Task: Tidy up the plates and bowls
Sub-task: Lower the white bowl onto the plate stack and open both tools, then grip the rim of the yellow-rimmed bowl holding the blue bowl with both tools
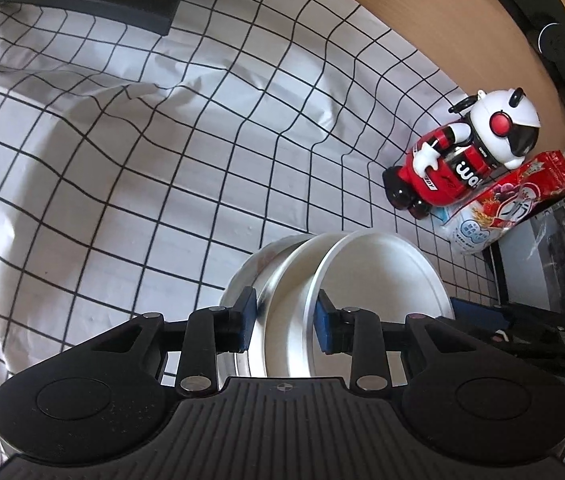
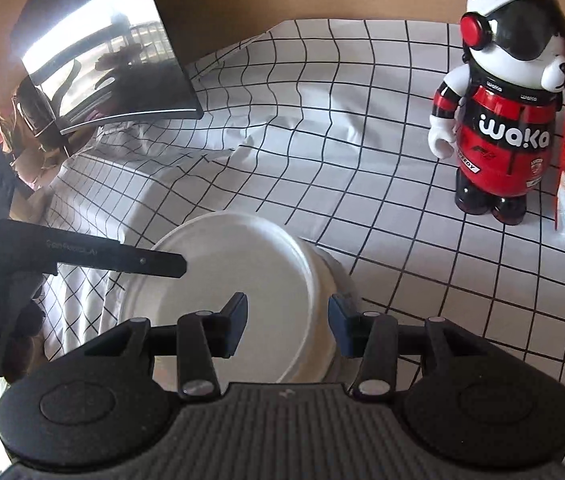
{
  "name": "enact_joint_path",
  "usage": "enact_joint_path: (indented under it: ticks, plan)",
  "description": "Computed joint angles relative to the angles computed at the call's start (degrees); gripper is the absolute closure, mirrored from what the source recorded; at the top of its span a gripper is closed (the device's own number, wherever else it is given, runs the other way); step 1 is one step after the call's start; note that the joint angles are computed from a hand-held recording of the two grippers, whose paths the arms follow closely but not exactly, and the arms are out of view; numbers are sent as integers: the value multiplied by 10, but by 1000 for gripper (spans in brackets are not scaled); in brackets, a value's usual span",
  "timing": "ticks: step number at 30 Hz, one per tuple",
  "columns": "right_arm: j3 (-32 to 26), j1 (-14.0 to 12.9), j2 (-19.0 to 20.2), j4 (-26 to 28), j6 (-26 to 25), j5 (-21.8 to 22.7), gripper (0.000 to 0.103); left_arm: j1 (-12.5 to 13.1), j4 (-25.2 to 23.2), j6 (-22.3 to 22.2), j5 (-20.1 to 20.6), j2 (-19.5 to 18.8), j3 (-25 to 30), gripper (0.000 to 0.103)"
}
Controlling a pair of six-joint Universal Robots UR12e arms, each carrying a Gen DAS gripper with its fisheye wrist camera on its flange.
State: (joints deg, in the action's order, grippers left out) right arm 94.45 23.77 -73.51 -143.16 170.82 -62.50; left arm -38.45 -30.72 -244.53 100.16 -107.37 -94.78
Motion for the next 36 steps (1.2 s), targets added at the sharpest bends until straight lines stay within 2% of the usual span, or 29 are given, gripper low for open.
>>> enact_joint_path:
  ticks: [4,7,12,14,16,19,22,25,27,31,33,36]
  plan:
    - [-1,-1,0,2,-2,0,59,2,4,-2,-11,-1,-1,70]
    - [5,-7,-5,-5,0,9,59,4,0,-21,-11,4,-4,70]
    - [27,-28,-24,-48,9,9,59,-11,-65,3,60,4,30,70]
    - [38,-39,-32,-63,12,3,59,-13,-77,26,69,2,45,67]
    - [48,-49,-41,-72,16,-2,59,-11,-92,40,61,-1,57,67]
    - [61,-63,-51,-77,23,-4,59,-10,-82,34,52,-3,61,67]
    - [72,-72,-58,-86,27,-3,59,-15,-42,19,49,-3,56,68]
    - [85,-81,-66,-103,33,-11,59,-20,-5,32,31,-13,69,67]
    - [95,-87,-73,-114,31,-22,59,-27,5,50,23,-27,89,67]
    - [111,-100,-85,-118,24,-43,59,-37,14,82,-29,-68,141,67]
    - [120,-106,-91,-115,16,-56,59,-42,5,96,-55,-92,169,67]
    - [134,-118,-99,-106,17,-60,59,-53,-28,103,-55,-122,206,67]
